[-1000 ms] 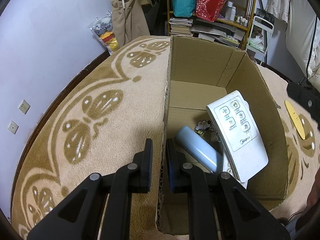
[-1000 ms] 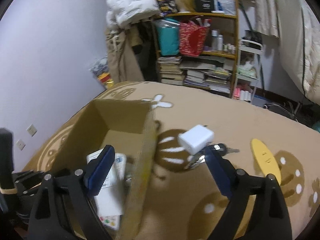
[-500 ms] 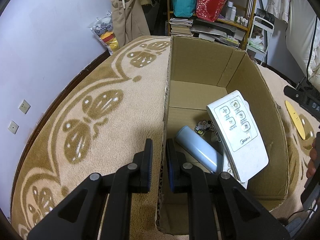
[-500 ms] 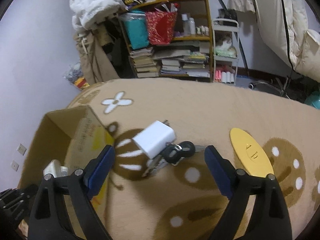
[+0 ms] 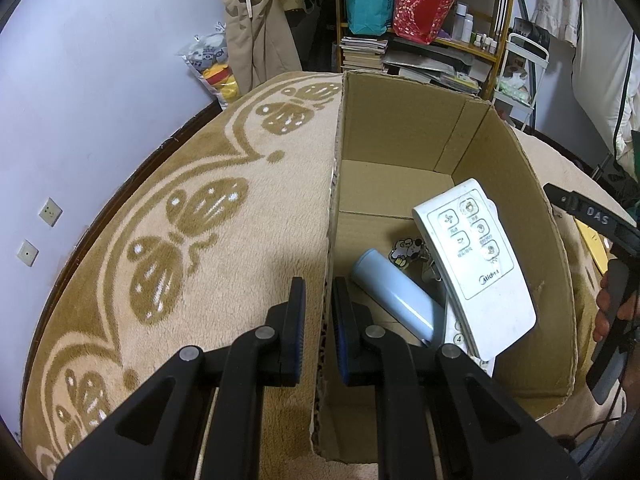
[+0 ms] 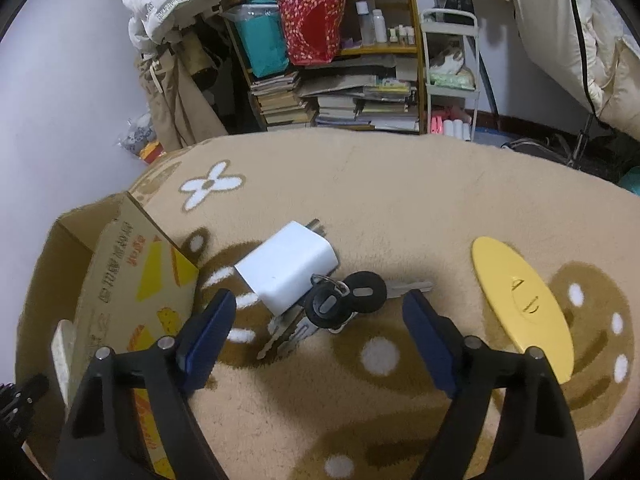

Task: Organize rigid objects
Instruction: 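Move the right gripper back toward the keys, then grasp the keys by the black fob with the right gripper, then carry the keys into the box and open the right gripper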

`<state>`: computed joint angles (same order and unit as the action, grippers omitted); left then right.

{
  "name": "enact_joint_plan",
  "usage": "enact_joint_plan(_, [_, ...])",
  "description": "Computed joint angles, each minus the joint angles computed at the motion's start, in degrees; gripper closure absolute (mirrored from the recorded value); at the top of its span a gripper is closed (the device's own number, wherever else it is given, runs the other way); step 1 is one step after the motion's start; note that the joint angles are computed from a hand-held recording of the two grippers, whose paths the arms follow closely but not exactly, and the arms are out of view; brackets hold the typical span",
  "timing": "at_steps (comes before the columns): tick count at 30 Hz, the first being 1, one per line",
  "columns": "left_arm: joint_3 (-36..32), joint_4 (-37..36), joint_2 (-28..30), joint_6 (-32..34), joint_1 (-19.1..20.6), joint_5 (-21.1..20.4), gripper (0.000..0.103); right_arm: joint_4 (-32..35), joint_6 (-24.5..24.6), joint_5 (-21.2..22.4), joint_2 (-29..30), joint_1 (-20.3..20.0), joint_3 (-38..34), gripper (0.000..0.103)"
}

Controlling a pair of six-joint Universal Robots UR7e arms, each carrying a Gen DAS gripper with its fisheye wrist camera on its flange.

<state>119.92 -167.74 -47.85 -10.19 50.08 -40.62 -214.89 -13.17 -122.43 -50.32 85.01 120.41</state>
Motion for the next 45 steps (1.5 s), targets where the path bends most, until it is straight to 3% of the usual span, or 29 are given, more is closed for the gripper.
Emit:
enact_joint_plan(7, [0.0, 0.0, 0.0, 0.0, 0.0, -0.1, 0.09, 3.0, 2.2, 2.0, 0.5, -2.1, -1.2, 0.038])
enact_joint_plan(15, [0.1, 0.0, -0.1, 0.0, 0.0, 0.0, 0.09, 3.8, 4.7, 1.5, 1.4, -3.3, -2.4, 0.041])
enact_joint_plan(17, [0.1, 0.0, -0.1, 0.0, 0.0, -0.1, 0.09, 5.7, 7.3, 0.7, 1.1, -3.8, -2.5, 0.057])
enact_joint_plan(18, [0.1, 0.0, -0.1, -0.1, 0.0, -0.1, 0.09, 5.2, 7.9, 1.7, 0.8, -4.3, -1.9, 0.058])
enact_joint_plan(20, [0.0, 0.1, -0.2, -0.1, 0.0, -0.1, 0.09, 4.3, 8.5, 4.2, 0.3, -5.2, -0.9, 0.073])
enact_joint_plan(28, [0.1, 0.1, -0.2, 0.0, 0.0, -0.1, 0.09, 2.9, 7.6, 0.1, 0.8, -3.1, -0.8, 0.073])
enact_joint_plan(37, [-0.3, 0.5, -0.2, 0.2, 0.0, 0.2, 0.09, -3.5, 10.0, 3.9, -1.6, -2.1, 3.8, 0.073])
enact_joint_plan(45, [-0.5, 0.5, -0.1, 0.5, 0.0, 0.5, 0.09, -7.0, 7.7, 5.1, -3.6, 1.9, 5.5, 0.073])
